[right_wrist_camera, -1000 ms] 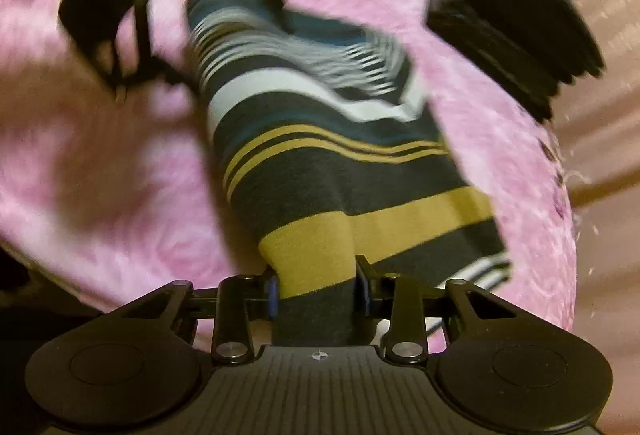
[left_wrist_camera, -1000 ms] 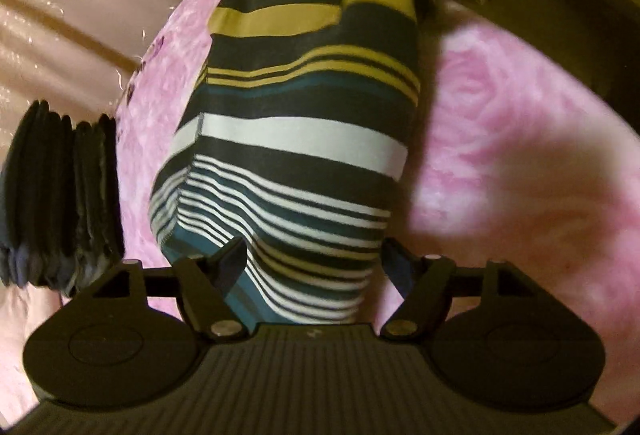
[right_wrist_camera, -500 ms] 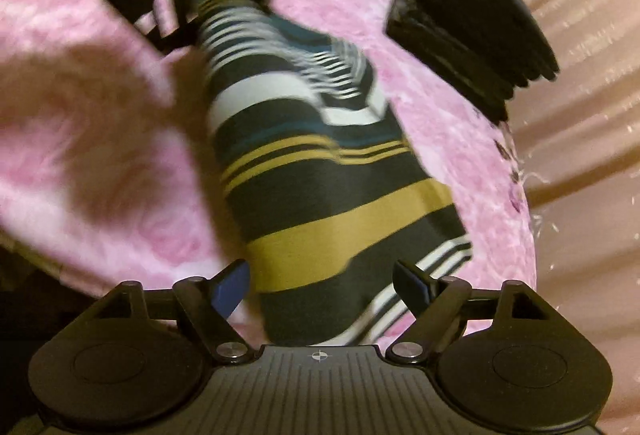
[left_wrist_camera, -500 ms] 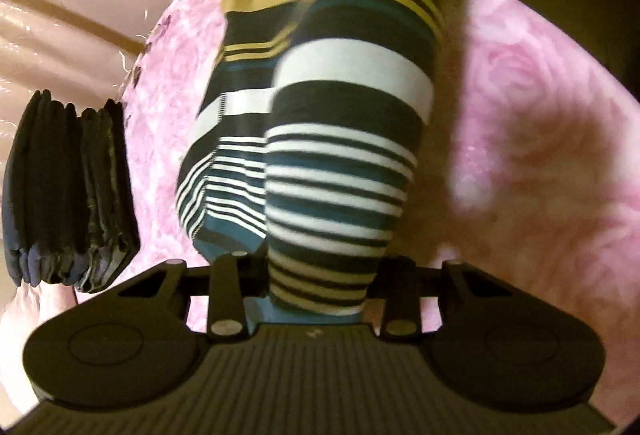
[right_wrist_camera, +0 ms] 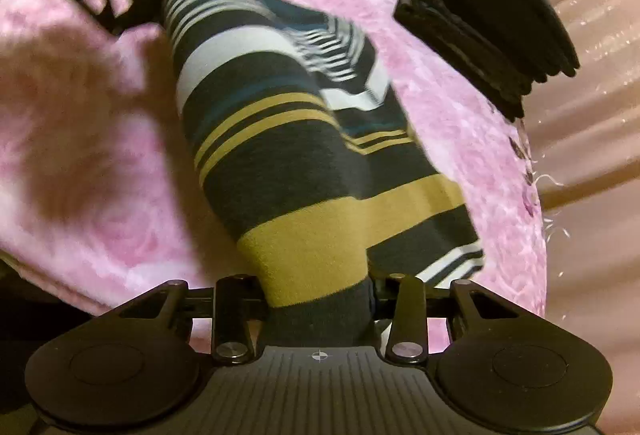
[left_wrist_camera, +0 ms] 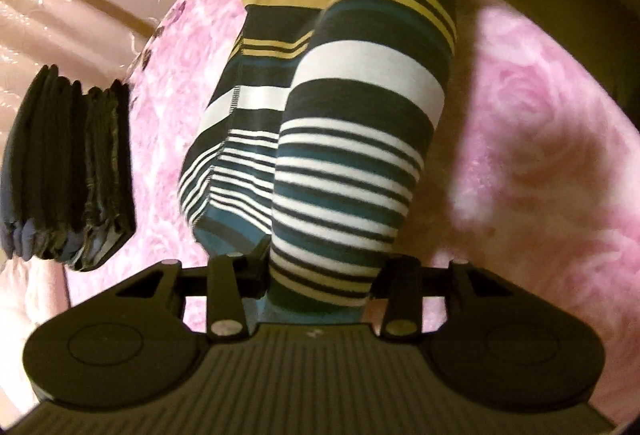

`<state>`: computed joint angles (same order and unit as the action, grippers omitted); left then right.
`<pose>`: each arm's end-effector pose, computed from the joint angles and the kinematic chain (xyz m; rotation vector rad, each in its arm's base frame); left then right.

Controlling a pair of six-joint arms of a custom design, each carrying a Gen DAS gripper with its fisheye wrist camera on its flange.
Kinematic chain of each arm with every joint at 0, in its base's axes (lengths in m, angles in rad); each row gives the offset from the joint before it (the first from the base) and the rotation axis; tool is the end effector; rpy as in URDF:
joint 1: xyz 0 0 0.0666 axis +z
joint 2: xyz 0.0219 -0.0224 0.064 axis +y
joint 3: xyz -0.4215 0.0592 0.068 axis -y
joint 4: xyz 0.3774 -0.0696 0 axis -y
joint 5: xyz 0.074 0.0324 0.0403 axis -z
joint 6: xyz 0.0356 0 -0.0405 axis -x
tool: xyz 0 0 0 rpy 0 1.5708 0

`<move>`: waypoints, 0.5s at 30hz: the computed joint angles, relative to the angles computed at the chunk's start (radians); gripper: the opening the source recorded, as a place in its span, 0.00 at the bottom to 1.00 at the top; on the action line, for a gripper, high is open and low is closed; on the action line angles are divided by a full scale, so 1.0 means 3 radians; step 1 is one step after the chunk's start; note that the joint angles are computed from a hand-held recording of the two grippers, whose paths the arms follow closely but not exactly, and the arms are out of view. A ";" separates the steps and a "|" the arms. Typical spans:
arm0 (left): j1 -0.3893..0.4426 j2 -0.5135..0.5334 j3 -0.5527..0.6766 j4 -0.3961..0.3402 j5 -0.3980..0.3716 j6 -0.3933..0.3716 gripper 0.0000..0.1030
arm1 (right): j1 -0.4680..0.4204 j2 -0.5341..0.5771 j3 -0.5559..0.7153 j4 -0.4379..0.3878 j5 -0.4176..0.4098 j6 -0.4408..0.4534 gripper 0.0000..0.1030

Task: Fold clothes
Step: 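Grasp the folded sweater with both grippers and lift it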

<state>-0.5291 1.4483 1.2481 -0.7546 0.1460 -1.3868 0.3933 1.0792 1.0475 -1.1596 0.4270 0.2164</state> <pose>0.4035 -0.2424 0.3929 2.0934 1.4004 0.1656 0.2823 0.1007 0.4234 -0.6980 2.5899 -0.5333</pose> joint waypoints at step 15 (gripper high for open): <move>-0.0176 0.0178 0.0636 -0.0871 -0.0285 0.0881 0.28 | -0.0065 -0.0001 0.0101 -0.0086 0.0085 0.0991 0.43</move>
<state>-0.5820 1.5019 1.4390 -1.0158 0.0604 -1.1224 0.3739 1.0790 1.0778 -1.1855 0.4526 0.5136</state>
